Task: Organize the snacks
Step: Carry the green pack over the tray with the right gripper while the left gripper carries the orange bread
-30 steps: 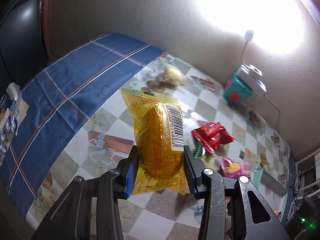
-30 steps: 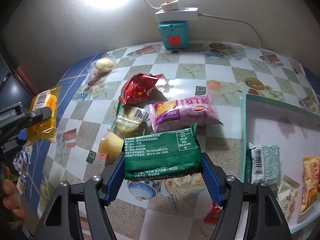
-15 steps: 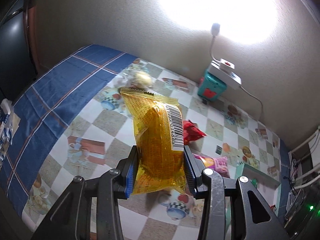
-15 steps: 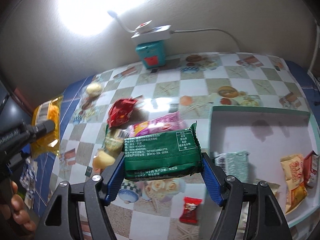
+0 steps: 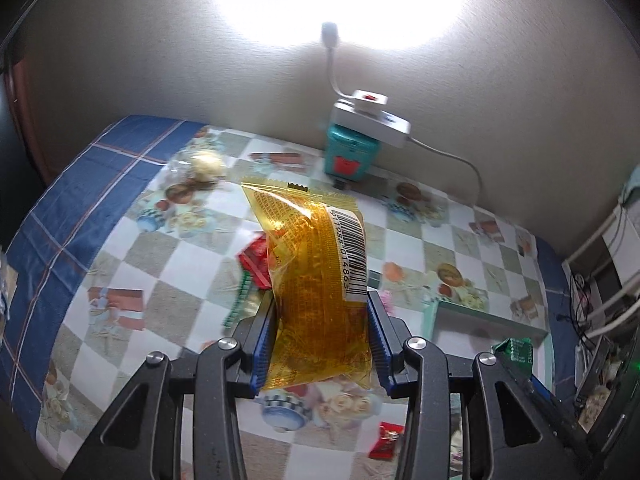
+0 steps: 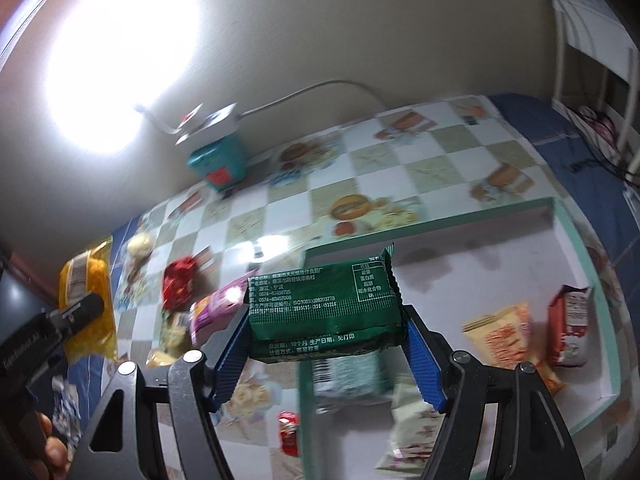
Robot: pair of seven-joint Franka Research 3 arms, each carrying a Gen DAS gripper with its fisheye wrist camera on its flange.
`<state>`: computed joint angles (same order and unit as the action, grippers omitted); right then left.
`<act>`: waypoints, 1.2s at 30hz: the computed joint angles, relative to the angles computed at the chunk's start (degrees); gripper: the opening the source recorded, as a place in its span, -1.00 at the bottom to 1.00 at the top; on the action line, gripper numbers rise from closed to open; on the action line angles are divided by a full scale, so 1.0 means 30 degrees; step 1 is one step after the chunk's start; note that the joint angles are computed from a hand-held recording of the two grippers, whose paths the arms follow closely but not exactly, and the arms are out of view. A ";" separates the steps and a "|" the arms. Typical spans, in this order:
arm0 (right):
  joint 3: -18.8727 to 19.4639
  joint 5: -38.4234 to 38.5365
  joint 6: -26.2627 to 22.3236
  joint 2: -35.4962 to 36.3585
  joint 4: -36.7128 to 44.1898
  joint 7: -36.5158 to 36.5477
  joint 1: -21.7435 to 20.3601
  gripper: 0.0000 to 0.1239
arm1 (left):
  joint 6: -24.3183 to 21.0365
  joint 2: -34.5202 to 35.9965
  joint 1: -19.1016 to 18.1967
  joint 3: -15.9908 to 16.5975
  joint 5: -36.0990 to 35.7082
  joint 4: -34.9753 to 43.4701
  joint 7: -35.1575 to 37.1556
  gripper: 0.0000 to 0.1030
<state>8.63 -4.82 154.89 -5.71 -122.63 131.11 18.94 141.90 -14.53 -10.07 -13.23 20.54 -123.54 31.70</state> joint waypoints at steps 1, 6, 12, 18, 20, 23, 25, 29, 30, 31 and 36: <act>-0.0140 0.0184 0.0008 -0.0159 -0.0206 0.0059 -0.0099 0.19 | 0.0006 0.0206 -0.0089 -0.0071 -0.0020 0.0196 0.0105 -0.15; -0.0477 0.0934 0.0316 -0.0943 -0.1205 0.0194 -0.0698 0.19 | -0.0087 0.1417 -0.0595 -0.0434 0.0185 0.1397 0.0563 -0.15; -0.0449 0.0424 0.0335 -0.1985 -0.2297 0.1032 -0.2014 0.19 | -0.0565 0.3010 -0.1378 -0.0777 0.0572 0.2993 0.1197 -0.15; -0.0598 0.0514 0.0423 -0.2514 -0.3077 0.1408 -0.3054 0.19 | -0.0455 0.4589 -0.2228 -0.0864 0.0367 0.4361 0.2338 -0.14; -0.0611 0.0566 0.0490 -0.2554 -0.3214 0.1443 -0.3269 0.19 | -0.0611 0.5188 -0.2499 -0.0899 0.0249 0.4886 0.2669 -0.14; -0.0691 0.0867 0.0621 -0.2336 -0.3264 0.1184 -0.3341 0.20 | -0.0622 0.5985 -0.2870 -0.0909 0.0164 0.5533 0.3014 -0.14; -0.0718 0.0983 0.0664 -0.2223 -0.3313 0.1093 -0.3385 0.20 | -0.0554 0.6427 -0.3080 -0.0903 0.0127 0.5902 0.3270 -0.14; -0.0584 0.0368 0.0510 -0.1783 -0.3163 0.1267 -0.3603 0.20 | -0.0552 0.7259 -0.3474 -0.0879 0.0246 0.6627 0.3755 -0.14; -0.0615 0.0309 0.0479 -0.1650 -0.3109 0.1238 -0.3575 0.20 | -0.0585 0.7517 -0.3583 -0.0883 0.0322 0.6857 0.3958 -0.14; -0.0697 0.0428 0.0458 -0.1514 -0.3055 0.1092 -0.3481 0.20 | -0.0660 0.7751 -0.3688 -0.0882 0.0354 0.7066 0.4126 -0.14; -0.0815 0.0068 0.0036 -0.0949 -0.2728 0.1079 -0.3302 0.20 | -0.0796 0.8516 -0.3988 -0.0800 0.0100 0.7648 0.4419 -0.14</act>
